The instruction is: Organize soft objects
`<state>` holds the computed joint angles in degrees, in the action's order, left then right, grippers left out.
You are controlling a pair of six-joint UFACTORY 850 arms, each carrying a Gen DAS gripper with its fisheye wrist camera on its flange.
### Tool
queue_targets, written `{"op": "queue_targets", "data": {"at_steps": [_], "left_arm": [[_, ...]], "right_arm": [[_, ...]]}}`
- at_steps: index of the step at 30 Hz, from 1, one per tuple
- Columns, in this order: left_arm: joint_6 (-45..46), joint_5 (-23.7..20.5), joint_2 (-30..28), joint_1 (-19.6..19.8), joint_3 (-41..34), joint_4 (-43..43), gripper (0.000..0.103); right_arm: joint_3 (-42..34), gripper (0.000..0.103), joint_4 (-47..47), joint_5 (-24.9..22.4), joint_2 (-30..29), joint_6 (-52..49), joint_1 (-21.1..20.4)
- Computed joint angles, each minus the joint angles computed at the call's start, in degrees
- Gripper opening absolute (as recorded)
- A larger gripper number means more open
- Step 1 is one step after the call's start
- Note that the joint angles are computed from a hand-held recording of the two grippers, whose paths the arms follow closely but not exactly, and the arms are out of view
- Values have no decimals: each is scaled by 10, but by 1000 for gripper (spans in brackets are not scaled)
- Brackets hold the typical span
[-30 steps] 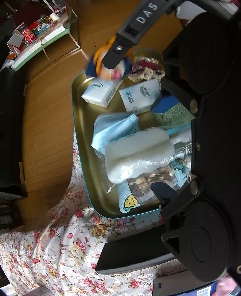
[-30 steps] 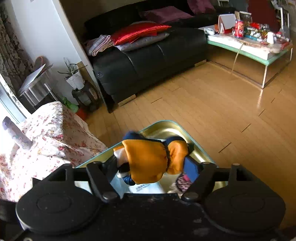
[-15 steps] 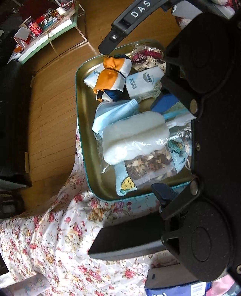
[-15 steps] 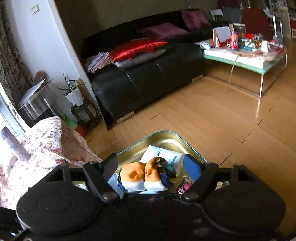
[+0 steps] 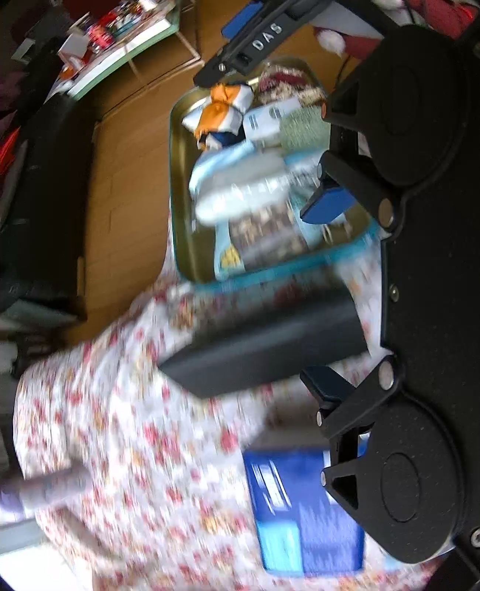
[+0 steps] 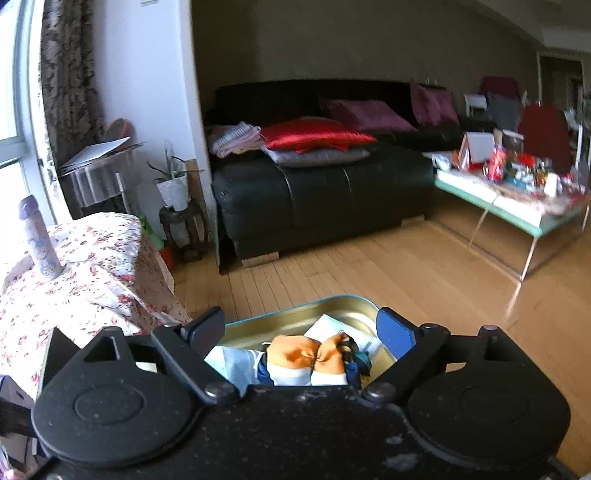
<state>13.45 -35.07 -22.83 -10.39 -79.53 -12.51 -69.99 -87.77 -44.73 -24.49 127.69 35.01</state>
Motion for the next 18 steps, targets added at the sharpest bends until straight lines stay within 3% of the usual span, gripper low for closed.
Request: {"op": "queue_targets", "data": {"at_steps": [5,8,18], "left_arm": [[-10,31,40,41,43,29,81],[-33,55,58,65,65,60,90],[-118,96,75,138,105,144,90]], "right_arm": [[16,103,-41,-18,10,28,18],[19,103,-49,-18,11,32,31],[7,103,6,-13,0,-90,93]]}}
